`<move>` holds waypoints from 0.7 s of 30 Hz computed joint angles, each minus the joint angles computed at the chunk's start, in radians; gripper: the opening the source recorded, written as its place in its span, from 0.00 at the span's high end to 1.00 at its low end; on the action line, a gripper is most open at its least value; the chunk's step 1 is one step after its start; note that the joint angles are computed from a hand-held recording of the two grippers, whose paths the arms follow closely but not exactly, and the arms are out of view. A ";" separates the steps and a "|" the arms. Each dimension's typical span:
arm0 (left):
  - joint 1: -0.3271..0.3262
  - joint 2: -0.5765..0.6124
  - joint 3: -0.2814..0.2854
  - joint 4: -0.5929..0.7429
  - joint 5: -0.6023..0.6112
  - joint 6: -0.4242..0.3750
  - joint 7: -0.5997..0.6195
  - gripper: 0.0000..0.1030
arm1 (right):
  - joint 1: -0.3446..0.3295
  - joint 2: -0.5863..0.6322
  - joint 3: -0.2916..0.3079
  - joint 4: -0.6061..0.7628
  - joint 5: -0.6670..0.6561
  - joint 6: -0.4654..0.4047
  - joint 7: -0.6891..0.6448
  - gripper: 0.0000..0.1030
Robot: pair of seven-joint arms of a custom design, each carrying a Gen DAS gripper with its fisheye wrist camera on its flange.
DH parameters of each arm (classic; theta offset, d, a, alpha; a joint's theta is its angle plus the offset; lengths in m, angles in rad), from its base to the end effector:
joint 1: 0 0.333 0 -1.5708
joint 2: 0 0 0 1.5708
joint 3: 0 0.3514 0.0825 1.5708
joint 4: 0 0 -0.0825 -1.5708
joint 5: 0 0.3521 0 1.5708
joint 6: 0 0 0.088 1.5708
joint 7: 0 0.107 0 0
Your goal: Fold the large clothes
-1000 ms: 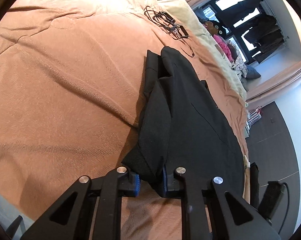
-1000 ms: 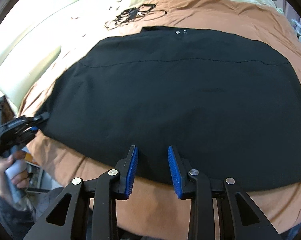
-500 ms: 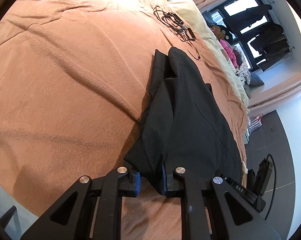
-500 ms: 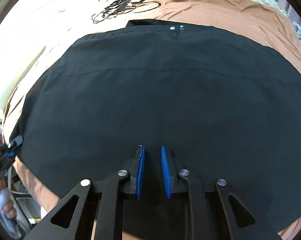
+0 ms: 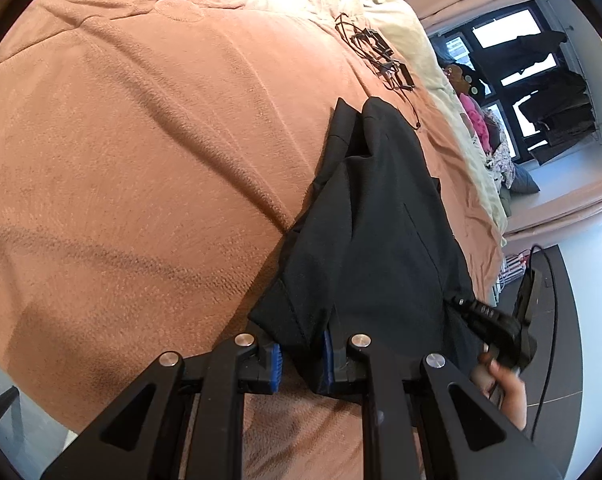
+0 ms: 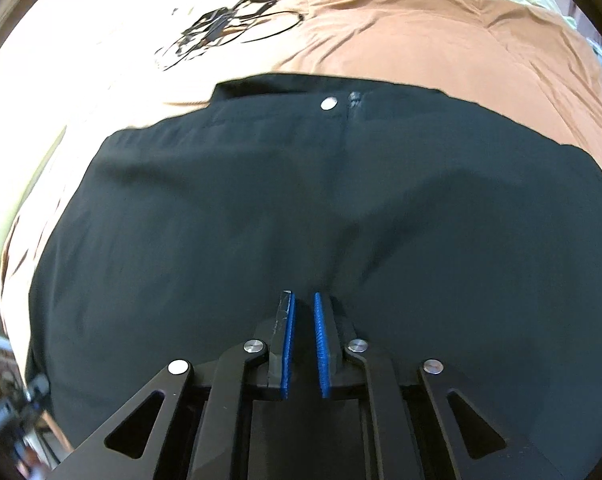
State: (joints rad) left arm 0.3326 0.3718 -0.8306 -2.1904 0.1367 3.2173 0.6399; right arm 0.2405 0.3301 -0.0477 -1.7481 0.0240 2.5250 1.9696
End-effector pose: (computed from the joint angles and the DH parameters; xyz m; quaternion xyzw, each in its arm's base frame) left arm 0.5368 -0.2564 0.4182 0.7756 -0.4931 0.3877 0.0705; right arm 0.6523 0.1312 0.4814 -0.6110 0.7599 -0.1028 0.1965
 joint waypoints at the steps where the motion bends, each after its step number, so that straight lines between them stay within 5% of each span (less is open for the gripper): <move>1: -0.011 -0.002 0.011 0.004 0.000 -0.006 -0.002 0.83 | -0.001 0.018 -0.007 0.027 -0.005 -0.006 0.010 0.94; 10: -0.047 0.013 0.041 0.034 -0.040 -0.038 0.039 0.83 | -0.072 0.167 0.006 0.226 0.101 -0.015 -0.055 1.00; 13: -0.017 0.014 0.005 0.030 -0.064 -0.024 0.058 0.84 | -0.060 0.160 -0.011 0.243 0.091 -0.054 -0.054 1.00; 17: 0.049 0.019 -0.064 0.027 -0.045 0.016 0.053 0.86 | -0.070 0.035 0.029 0.091 0.142 0.023 -0.131 0.93; 19: 0.051 0.007 -0.070 0.035 -0.020 0.033 0.035 0.86 | -0.064 -0.029 0.039 0.011 0.164 0.044 -0.152 0.75; 20: 0.052 0.001 -0.074 0.044 -0.004 0.034 0.029 0.86 | -0.061 -0.068 0.043 -0.041 0.174 0.062 -0.163 0.53; 21: 0.053 -0.001 -0.076 0.052 0.012 0.030 0.023 0.87 | -0.058 -0.095 0.045 -0.078 0.183 0.085 -0.172 0.43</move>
